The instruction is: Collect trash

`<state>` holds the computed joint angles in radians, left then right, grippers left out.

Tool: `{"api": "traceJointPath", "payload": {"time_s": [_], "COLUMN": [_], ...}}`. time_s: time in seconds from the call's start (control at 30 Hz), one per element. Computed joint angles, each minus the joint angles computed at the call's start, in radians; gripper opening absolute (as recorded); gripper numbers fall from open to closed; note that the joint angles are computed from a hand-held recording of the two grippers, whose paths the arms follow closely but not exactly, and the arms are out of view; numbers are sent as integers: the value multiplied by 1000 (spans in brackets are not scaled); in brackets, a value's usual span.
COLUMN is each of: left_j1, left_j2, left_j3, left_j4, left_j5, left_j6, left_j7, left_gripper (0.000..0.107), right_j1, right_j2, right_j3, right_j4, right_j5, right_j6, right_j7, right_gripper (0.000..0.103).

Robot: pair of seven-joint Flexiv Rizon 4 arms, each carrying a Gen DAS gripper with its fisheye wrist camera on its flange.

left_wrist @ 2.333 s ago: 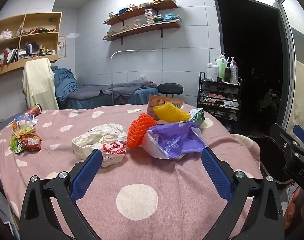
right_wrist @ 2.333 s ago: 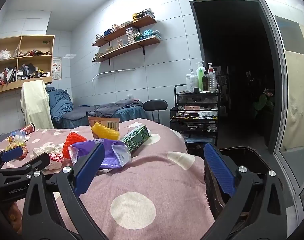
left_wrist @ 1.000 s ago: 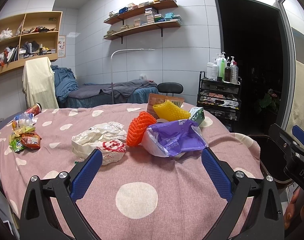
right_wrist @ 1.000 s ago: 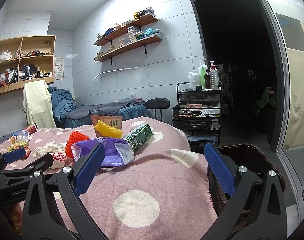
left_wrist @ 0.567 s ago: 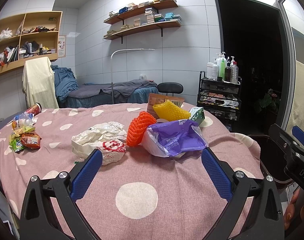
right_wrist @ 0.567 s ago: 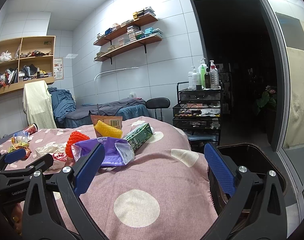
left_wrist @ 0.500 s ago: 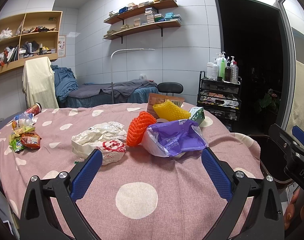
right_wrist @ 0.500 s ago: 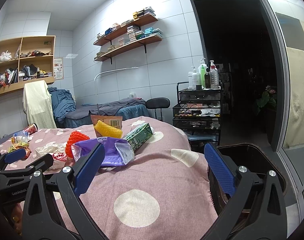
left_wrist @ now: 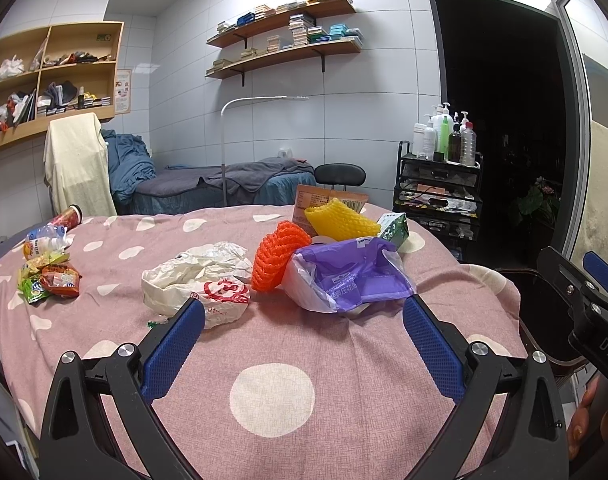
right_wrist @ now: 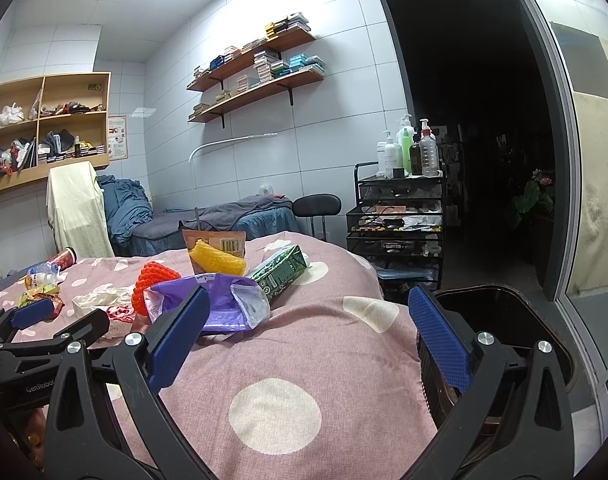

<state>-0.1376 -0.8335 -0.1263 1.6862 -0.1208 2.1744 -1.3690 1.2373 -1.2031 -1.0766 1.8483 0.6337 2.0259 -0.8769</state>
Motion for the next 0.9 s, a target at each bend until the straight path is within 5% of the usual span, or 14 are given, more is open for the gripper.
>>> {"api": "traceJointPath", "payload": {"time_s": [0.5,0.9], "left_j1": [24,95], "left_j2": [-14,-14], "left_j3": [-25,-40], "left_j4": [-2,-44], "left_j5": [17,-28], "left_j6": [-49,-251], "left_j7": [-13,-34], "left_gripper": [98,98], "right_j1": [-41,-264], "right_j2": [51,236], "right_j3": [53,306], "right_j4": [-13,-110], "right_j5": [-52,-342], "right_j6": [-12,-154], "right_j7": [-18,-76], "right_gripper": [98,98]}}
